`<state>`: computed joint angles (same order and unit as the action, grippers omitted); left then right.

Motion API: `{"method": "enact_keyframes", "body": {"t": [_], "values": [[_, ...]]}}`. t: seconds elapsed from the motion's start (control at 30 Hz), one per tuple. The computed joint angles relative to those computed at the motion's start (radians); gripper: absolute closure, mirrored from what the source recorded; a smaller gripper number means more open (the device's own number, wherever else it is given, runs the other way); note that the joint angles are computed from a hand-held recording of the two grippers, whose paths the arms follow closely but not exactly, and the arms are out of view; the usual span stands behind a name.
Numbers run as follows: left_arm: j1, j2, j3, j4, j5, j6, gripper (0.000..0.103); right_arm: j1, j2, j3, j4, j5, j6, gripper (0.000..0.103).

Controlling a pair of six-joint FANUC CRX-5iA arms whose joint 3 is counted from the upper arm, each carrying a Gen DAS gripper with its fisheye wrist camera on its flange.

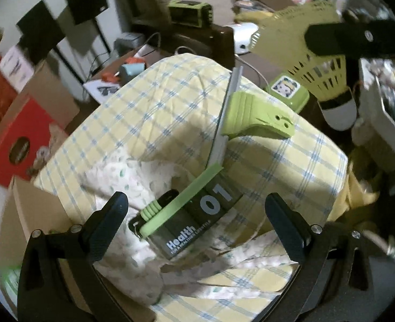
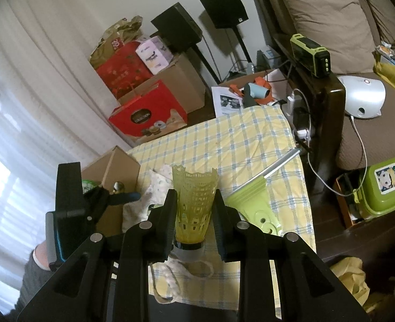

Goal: Organize objects
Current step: 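Grasp the green Health device with the left tool while the right tool holds the shuttlecock, then carry the device into the box with the left tool while the right tool lowers the shuttlecock there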

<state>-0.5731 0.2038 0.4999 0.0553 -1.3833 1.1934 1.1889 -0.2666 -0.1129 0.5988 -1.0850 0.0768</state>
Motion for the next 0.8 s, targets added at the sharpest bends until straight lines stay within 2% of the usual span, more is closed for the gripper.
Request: {"method": "enact_keyframes", "body": {"t": [0.2,0.4,0.5,0.57,0.67,0.8], "values": [[-0.014,0.037,0.038,-0.012,-0.059,-0.147,0.001,0.006,-0.012,-0.009,0.008,-0.009,-0.006,0.079],[-0.049,0.080,0.084,-0.101,-0.091,-0.147,0.002,0.007,-0.014,-0.006,-0.002,-0.011,-0.002,0.078],[-0.053,0.090,0.089,-0.114,-0.097,-0.143,0.019,0.007,-0.013,-0.002,-0.008,-0.012,-0.003,0.078],[-0.052,0.099,0.098,-0.112,-0.110,-0.140,0.046,0.007,-0.010,0.002,-0.008,-0.016,-0.002,0.078],[-0.051,0.084,0.076,-0.097,-0.090,-0.158,0.052,0.006,-0.010,0.000,-0.005,-0.017,-0.009,0.078],[-0.042,0.050,0.048,-0.077,-0.052,-0.158,0.056,0.006,-0.013,-0.002,-0.003,-0.017,-0.012,0.078]]}}
